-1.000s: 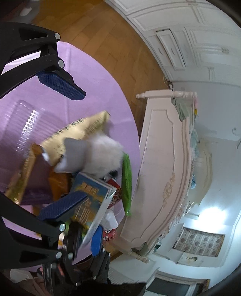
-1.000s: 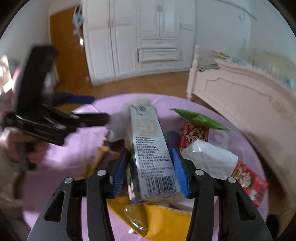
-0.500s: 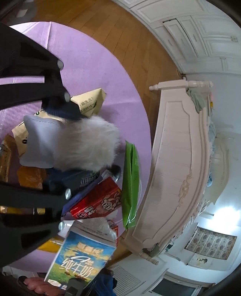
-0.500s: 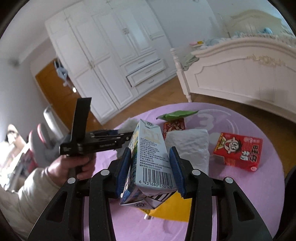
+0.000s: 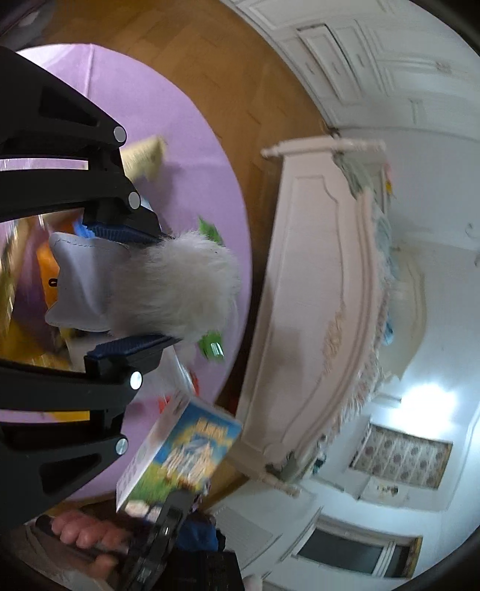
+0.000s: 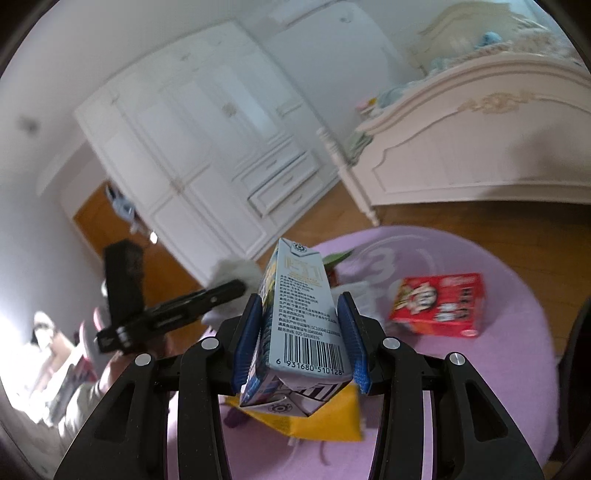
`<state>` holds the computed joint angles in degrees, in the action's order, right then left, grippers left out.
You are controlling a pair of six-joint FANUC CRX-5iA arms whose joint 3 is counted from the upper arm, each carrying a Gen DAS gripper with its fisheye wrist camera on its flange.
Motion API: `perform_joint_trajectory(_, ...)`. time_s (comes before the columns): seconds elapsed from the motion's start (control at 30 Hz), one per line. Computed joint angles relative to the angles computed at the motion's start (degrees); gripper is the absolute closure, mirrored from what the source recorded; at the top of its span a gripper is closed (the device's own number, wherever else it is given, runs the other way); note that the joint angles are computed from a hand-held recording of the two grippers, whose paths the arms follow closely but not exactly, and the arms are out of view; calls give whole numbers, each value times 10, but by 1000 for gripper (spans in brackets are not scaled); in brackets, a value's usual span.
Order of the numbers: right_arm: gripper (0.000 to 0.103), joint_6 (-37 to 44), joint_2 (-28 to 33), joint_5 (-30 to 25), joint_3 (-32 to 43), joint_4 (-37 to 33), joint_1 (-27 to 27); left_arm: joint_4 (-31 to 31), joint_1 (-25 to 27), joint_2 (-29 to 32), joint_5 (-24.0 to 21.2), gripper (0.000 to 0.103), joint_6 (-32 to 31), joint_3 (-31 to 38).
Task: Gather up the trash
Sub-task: 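Carry both items to the black bin and open both tools to drop them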
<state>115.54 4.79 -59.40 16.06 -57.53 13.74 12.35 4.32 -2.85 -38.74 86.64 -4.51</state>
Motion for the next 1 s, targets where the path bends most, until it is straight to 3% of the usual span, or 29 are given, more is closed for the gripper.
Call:
perform_joint_trajectory(0.17, 60, -22, -14, 23, -24, -10, -61, 43, -54, 51, 12, 60, -37, 43)
perform_joint_trajectory(0.5, 60, -97, -20, 67, -75, 29, -166, 138, -155, 222, -17, 60, -104, 182)
perform_joint_trajectory(0.77, 60, -212, -1, 130, -118, 176, -163, 145, -198, 344, -90, 60, -79, 315)
perform_joint_trajectory(1.0, 60, -221, 23, 141, -141, 191, -172, 115, -217, 435, -182, 60, -29, 447)
